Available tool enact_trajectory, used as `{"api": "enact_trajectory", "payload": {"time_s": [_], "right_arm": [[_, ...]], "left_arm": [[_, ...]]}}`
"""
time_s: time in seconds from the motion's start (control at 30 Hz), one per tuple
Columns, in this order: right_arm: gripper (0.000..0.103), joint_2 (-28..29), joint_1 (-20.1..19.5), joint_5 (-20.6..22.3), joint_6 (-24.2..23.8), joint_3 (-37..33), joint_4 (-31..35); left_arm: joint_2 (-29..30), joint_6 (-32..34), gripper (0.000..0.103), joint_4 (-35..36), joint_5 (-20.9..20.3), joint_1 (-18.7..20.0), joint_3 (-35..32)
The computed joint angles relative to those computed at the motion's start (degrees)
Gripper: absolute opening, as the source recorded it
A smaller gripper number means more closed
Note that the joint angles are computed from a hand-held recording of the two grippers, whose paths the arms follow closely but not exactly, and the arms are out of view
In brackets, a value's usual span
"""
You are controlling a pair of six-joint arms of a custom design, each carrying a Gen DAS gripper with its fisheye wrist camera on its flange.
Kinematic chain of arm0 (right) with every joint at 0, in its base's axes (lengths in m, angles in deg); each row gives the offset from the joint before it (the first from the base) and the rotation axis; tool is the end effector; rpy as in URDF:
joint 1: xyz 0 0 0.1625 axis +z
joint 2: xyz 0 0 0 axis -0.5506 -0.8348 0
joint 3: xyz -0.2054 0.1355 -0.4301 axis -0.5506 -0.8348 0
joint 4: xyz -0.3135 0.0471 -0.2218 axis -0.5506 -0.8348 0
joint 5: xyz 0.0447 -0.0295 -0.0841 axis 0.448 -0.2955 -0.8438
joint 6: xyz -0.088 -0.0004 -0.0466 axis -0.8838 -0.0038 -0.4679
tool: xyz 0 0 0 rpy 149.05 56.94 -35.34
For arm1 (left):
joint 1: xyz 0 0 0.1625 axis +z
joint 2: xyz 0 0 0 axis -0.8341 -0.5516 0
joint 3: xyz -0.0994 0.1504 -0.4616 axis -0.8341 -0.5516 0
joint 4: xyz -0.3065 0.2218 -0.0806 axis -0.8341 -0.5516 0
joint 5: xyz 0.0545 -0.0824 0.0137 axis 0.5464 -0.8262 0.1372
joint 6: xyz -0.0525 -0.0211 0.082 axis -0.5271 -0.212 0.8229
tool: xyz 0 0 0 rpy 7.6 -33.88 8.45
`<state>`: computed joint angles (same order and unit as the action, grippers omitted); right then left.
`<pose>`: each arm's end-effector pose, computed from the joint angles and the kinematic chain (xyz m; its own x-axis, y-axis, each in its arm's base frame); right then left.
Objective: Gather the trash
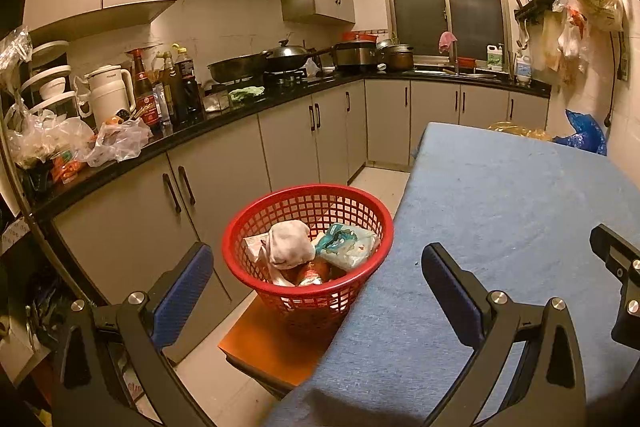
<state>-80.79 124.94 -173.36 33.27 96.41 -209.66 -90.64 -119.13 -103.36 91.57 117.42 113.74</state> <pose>0.1162 -0.7971 0.1111 -0.5207 -0.0673 0.8511 -0.7732 0.4600 -0.4366 -0.1912 -0.7844 0.0224 -0.6313 -0.1677 -0.7572 0.6360 0.4468 -0.6292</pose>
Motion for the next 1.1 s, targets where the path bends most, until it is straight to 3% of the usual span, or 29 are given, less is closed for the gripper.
{"api": "enact_trajectory", "payload": {"time_s": [1.1], "right_arm": [[0.100,0.40,-0.44,-1.63,0.76,-1.35,3.98]], "left_arm": [[0.74,-0.94,0.103,3.15,0.14,0.35,-1.91]]}}
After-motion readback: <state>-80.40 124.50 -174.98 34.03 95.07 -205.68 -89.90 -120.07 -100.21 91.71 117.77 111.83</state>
